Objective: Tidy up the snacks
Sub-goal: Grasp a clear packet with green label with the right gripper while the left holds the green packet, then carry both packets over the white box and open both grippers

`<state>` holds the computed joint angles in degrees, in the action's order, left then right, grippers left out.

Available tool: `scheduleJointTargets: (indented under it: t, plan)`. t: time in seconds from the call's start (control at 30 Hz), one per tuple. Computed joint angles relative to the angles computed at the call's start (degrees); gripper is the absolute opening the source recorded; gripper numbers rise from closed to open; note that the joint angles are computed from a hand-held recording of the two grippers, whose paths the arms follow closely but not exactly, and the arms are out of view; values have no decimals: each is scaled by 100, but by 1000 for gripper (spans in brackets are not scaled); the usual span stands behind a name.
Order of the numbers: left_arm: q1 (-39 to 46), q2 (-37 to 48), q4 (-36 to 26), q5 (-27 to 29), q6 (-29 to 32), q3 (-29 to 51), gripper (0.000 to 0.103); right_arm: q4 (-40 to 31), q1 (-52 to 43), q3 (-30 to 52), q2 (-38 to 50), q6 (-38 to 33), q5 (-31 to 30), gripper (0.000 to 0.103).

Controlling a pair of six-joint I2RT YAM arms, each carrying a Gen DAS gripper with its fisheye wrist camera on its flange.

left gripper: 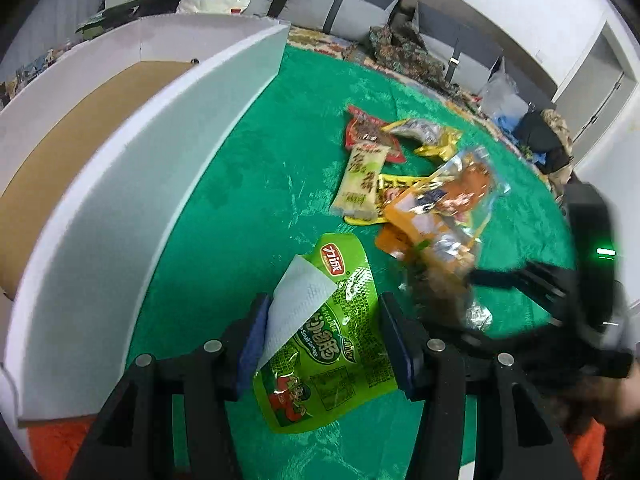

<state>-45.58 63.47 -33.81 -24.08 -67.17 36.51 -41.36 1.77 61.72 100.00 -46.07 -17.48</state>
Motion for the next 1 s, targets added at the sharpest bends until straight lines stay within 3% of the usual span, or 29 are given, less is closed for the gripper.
scheduleJointTargets:
  t: [0.03,0.1,0.23,0.33,0.37,0.4,0.47,0.57,0.6,0.67,0.83,0.87,0.9,1.0]
  plan:
    - [-52,-55,-72,-44,-23,43,54,340,219,-133,-52,64,248,84]
    - [-185,-205,-280,-159,-67,132,54,587,466,-259,-173,-31,685,48]
    - [-259,-634,-593,-259,-204,167,54,-128,290,117,-4,-145,679,44]
    - [-124,-969,-735,-250,-156,197,54,-879,-191,637,245,71,28,32]
    - [-110,-1074,-809,-277,-146,220,54,-1009,-297,734,271,118,-132,11]
    - [-76,-1155,-858,-287,-110,227,54,-1274,-533,964,325,213,-469,5]
    - [-44,-1233,-986,-332,-71,276,54,-1508,-696,1246,481,242,-599,5]
    - [-106,-1293,-1146,-455,-121,313,54,-1641,-689,1447,717,414,-485,20]
    - [-161,-1317,-1187,-500,-180,311,54,-1804,-746,1499,777,566,-540,44]
    - [-241,-1326,-1200,-534,-262,302,54,-1560,-625,1349,738,839,-460,70]
    - [-306,-1204,-1220,-501,-328,324,54,239,419,-165,-27,723,1042,71]
    - [-310,-1247,-1242,-499,-362,299,54,504,539,-385,-160,603,1219,65]
    - [-316,-1296,-1284,-512,-392,282,54,600,571,-497,-271,463,1165,45]
    - [-344,-1398,-1370,-555,-489,228,54,-24,429,-167,-174,412,949,35]
